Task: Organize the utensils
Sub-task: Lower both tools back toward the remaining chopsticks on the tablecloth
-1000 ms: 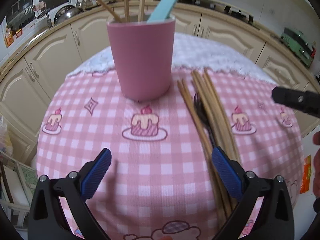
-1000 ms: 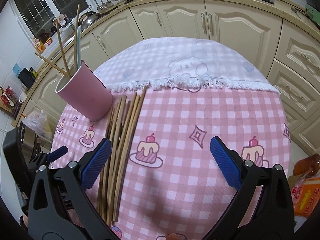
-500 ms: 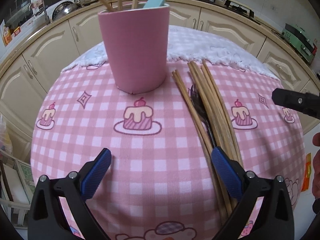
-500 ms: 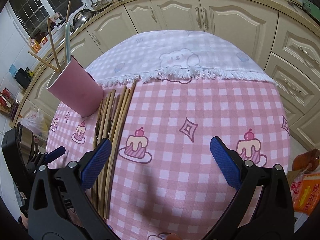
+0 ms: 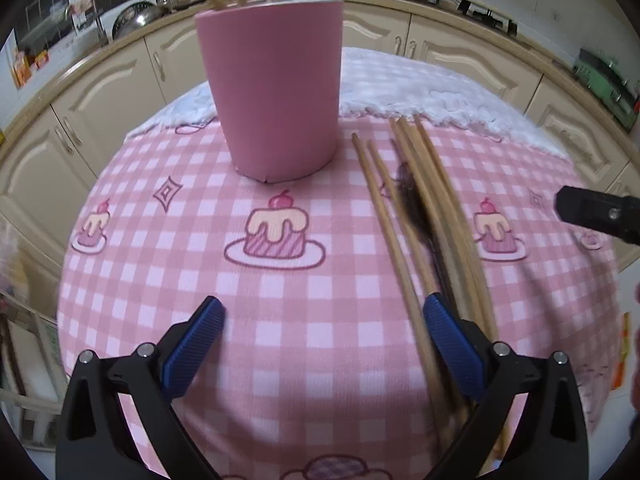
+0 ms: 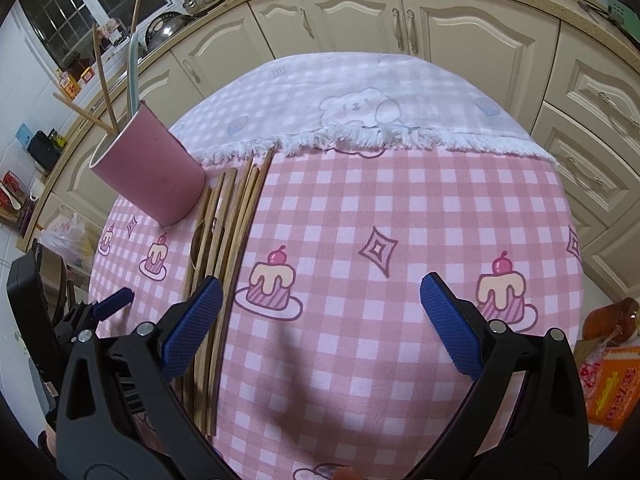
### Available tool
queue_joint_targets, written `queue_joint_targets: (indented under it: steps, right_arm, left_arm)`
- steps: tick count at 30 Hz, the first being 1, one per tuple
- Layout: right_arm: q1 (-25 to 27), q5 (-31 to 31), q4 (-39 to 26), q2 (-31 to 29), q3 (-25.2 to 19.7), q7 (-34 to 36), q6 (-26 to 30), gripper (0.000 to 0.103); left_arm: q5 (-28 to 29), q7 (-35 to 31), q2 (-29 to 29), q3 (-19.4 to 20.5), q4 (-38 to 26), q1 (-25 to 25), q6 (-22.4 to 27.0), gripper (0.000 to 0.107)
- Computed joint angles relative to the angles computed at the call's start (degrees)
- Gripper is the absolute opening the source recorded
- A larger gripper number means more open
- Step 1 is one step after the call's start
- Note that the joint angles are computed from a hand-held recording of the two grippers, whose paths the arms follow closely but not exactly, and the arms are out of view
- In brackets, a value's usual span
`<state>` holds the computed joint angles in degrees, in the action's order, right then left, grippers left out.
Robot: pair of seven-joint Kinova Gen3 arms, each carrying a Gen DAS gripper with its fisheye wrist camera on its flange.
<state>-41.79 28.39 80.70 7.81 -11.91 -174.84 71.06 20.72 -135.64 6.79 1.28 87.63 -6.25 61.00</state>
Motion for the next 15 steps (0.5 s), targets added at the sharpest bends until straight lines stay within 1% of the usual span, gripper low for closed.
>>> queue_joint_targets:
  steps: [1,2,3,5,7,11,14,15]
  right_arm:
    - [0.05,-0.3,-0.51,0.45,-0.09,0.9,0.3,0.097]
    - [0.02,-0.73,-1.44,1.18,-0.16,2.32,0.97,0.097]
    - [-0.08,-1.11,-2.12,1.79,-0.1,3.41,1.49,0.097]
    - [-0.34,-2.16,-3.99,3.47,0.18,6.19,3.04,0.097]
    - [-0.79,-2.98,-6.01,5.5,0.77,8.62,4.42,0.097]
    - [-1.87,-3.69,-8.92,8.48,2.12,11.55,5.78,0.097]
    - [-3.73,-2.93,-12.42,11.29,3.65,13.92,9.52,0.097]
    - [-4.07,-2.91,-12.81,11.58,4.07,14.25,9.85,0.097]
  left_arm:
    - [-0.42,-0.07,-0.15,0.79,0.3,-0.27,-0.94,0.098]
    - [0.09,-0.54,0.06,2.04,0.25,-1.56,-0.94,0.096]
    - [0.6,-1.17,0.42,2.22,-0.37,-1.99,-0.02,0.094]
    - [2.21,-4.03,0.73,0.21,-1.35,-1.07,1.78,0.082]
    - [2.77,-5.15,0.94,0.02,-1.83,-1.55,2.52,0.078]
    - [3.64,-6.68,0.99,-0.52,-2.12,-2.74,3.54,0.077]
    - [3.95,-7.24,1.31,-0.77,-2.5,-3.38,3.83,0.077]
    - [3.98,-7.24,1.44,-0.76,-2.63,-3.47,3.89,0.077]
